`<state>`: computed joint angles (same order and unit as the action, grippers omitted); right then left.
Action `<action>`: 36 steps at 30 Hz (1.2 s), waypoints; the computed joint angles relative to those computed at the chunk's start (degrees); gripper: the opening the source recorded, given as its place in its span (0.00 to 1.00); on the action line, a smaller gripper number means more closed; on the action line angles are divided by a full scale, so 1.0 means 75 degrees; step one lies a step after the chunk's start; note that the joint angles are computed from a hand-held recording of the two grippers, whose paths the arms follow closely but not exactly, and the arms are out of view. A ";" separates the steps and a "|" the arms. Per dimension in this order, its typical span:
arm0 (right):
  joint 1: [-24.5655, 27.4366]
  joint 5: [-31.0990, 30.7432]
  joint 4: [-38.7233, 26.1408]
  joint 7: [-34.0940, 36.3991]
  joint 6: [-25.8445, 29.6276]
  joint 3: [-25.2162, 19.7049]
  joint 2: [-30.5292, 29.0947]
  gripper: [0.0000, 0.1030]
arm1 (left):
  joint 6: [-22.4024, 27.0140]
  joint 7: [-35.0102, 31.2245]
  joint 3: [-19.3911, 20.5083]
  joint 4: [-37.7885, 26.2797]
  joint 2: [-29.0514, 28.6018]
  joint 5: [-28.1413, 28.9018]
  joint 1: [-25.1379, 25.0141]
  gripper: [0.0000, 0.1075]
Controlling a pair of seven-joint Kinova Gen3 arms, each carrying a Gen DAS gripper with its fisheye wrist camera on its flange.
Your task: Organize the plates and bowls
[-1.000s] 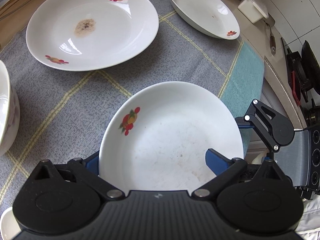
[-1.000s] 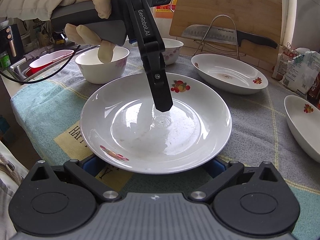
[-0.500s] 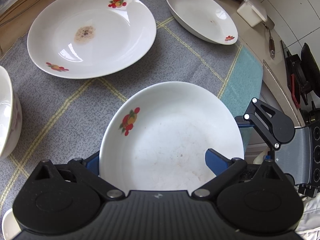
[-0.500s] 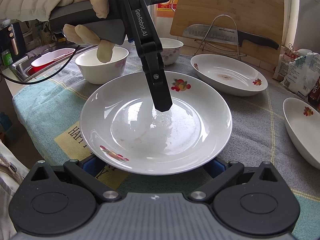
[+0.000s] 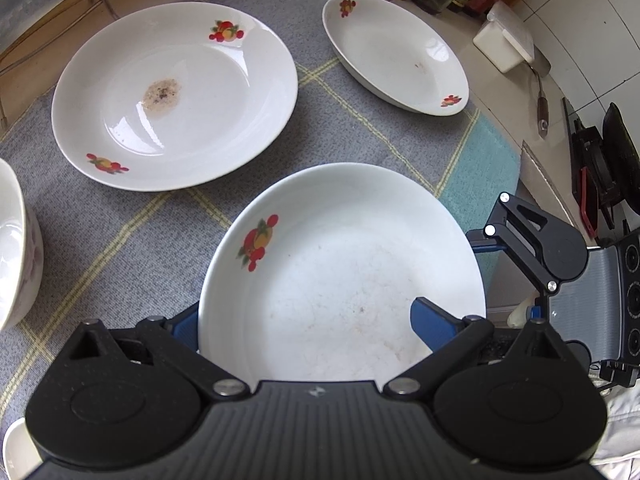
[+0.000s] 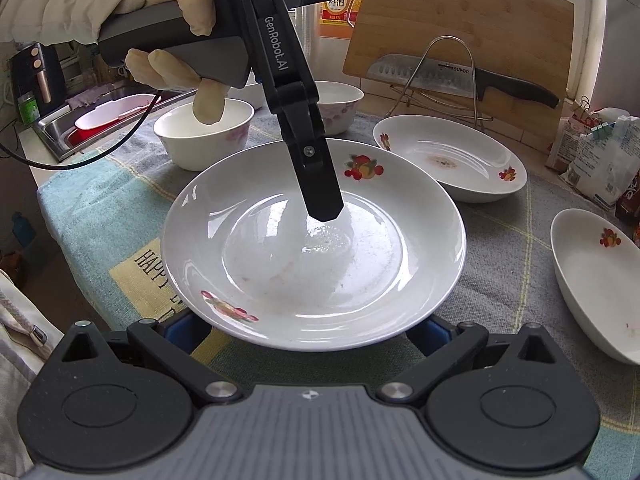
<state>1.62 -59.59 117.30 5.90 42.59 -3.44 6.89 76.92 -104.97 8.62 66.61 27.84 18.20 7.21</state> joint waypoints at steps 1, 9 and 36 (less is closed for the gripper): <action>0.0028 0.0043 -0.0054 0.0009 0.0073 0.0024 0.0025 1.00 | 0.0007 0.0042 -0.0002 -0.0050 0.0020 -0.0008 0.0028 0.93; 0.0468 0.0343 -0.0645 0.0144 0.0846 0.0164 0.0305 1.00 | -0.0011 0.0500 0.0000 -0.0526 0.0260 -0.0136 0.0303 0.93; 0.1838 0.0832 -0.2497 0.0413 0.2086 0.0104 0.1341 1.00 | 0.1411 0.1448 0.0002 -0.4413 0.2211 -0.0753 0.1286 0.93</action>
<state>15.41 -53.34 98.58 9.00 58.24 -2.66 16.95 87.51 -94.11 8.63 33.51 44.43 12.55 16.85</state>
